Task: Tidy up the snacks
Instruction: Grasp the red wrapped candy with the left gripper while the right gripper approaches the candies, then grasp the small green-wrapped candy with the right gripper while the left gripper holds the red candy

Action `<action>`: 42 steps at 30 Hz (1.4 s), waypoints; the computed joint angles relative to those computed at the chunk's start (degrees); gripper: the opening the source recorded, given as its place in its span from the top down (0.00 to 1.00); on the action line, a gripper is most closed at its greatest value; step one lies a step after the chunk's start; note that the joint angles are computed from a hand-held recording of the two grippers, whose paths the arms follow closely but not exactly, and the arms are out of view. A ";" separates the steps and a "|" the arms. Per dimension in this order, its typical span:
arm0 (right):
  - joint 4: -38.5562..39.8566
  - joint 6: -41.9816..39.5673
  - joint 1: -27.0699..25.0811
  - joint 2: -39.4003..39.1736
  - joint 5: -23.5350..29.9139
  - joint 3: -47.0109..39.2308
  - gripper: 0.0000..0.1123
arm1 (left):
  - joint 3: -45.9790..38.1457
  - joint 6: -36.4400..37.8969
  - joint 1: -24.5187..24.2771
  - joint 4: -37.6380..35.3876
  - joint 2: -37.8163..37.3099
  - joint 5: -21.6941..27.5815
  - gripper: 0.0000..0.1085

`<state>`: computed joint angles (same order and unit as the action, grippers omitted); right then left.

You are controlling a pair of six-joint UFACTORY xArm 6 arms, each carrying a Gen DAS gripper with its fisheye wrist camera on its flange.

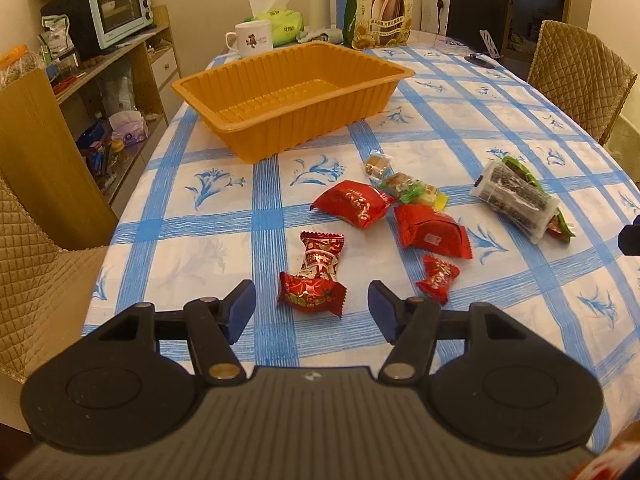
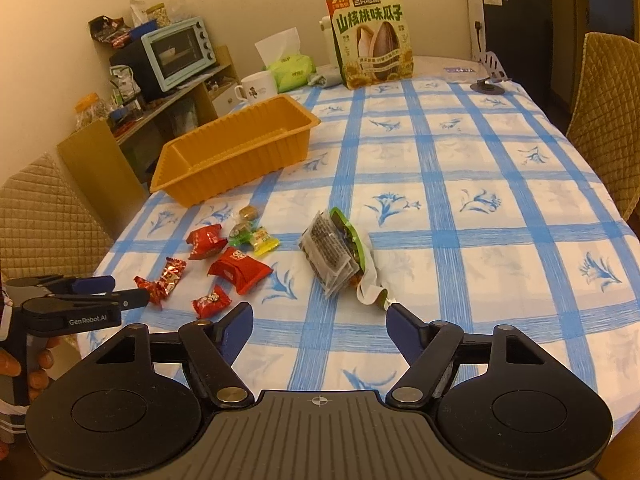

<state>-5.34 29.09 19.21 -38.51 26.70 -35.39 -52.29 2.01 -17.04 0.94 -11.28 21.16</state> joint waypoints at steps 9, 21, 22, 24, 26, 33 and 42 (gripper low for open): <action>0.42 -0.54 0.18 5.86 -0.43 -3.55 0.34 | -1.71 5.15 0.78 -3.88 3.58 -0.39 0.55; 2.97 -4.64 1.22 11.91 -2.18 -7.40 0.34 | -1.83 13.43 1.13 -9.10 4.22 -1.36 0.82; 3.08 -5.10 1.30 12.41 -2.43 -7.72 0.34 | -1.99 14.05 1.28 -9.47 4.14 -0.93 0.83; 3.26 -6.05 1.57 13.75 -3.22 -8.58 0.35 | -2.31 15.08 1.58 -9.90 3.94 0.06 0.84; 4.10 -7.49 1.73 15.00 -3.81 -9.46 0.38 | -2.23 15.81 1.80 -10.24 3.45 0.31 0.85; 7.96 -14.11 2.05 20.55 -6.20 -13.31 0.51 | -3.33 16.84 3.32 -12.31 2.16 2.04 0.85; 14.01 -23.46 2.50 30.54 -7.93 -21.44 0.70 | -7.19 15.38 5.40 -12.34 3.54 2.79 0.85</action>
<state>8.67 5.63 21.71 -7.97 18.77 -56.83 -59.49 17.39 -11.64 -11.39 -7.75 23.95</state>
